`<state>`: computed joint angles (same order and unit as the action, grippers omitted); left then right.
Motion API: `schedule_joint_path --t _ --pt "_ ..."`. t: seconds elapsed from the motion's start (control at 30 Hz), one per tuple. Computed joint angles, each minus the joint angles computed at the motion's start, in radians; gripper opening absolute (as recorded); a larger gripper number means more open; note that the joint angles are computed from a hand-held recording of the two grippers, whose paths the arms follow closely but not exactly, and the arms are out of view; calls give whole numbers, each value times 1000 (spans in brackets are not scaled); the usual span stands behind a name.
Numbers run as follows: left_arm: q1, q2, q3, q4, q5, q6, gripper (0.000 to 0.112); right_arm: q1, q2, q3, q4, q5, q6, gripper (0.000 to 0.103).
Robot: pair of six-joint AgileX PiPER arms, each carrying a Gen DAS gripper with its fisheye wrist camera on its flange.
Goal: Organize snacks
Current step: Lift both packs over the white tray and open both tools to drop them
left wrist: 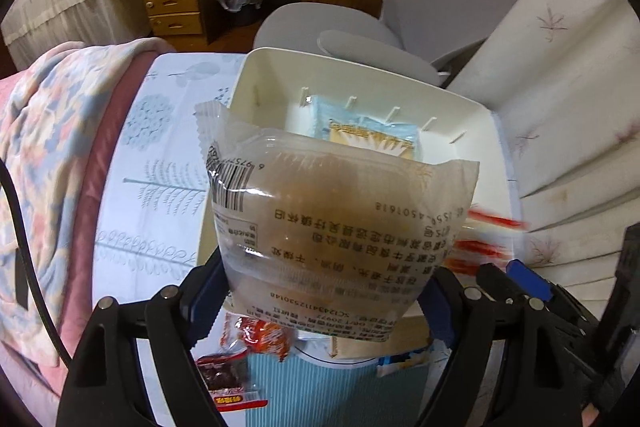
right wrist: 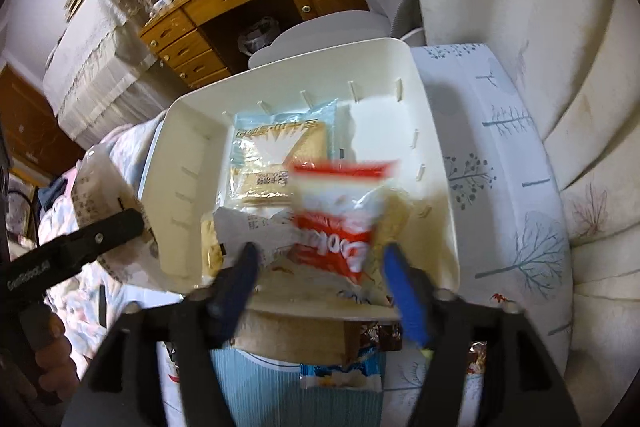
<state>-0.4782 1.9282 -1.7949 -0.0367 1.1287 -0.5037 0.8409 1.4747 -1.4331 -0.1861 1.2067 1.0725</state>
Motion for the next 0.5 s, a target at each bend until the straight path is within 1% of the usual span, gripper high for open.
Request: schedule_joint_path --t 0.03,0.1,0.17,0.23,0.37,0.5 --pt "2 -2 -2 -6 2 10 88 -1 -5 7 0 -5 11 79" --pt "-8 -16 3 11 -11 11 94 -7 -18 27 11 -22 23 80" --pt "-20 -35 8 36 -30 23 94 -6 -28 38 19 -27 36 80" --pt "-32 -45 -1 58 -25 29 95 -7 -40 53 21 -37 48 81" --pt "-43 -93 31 42 -40 35 95 5 -70 71 14 -51 82 86" --pt "-71 -166 94 77 -52 -14 95 29 -101 79 -3 -61 114 86"
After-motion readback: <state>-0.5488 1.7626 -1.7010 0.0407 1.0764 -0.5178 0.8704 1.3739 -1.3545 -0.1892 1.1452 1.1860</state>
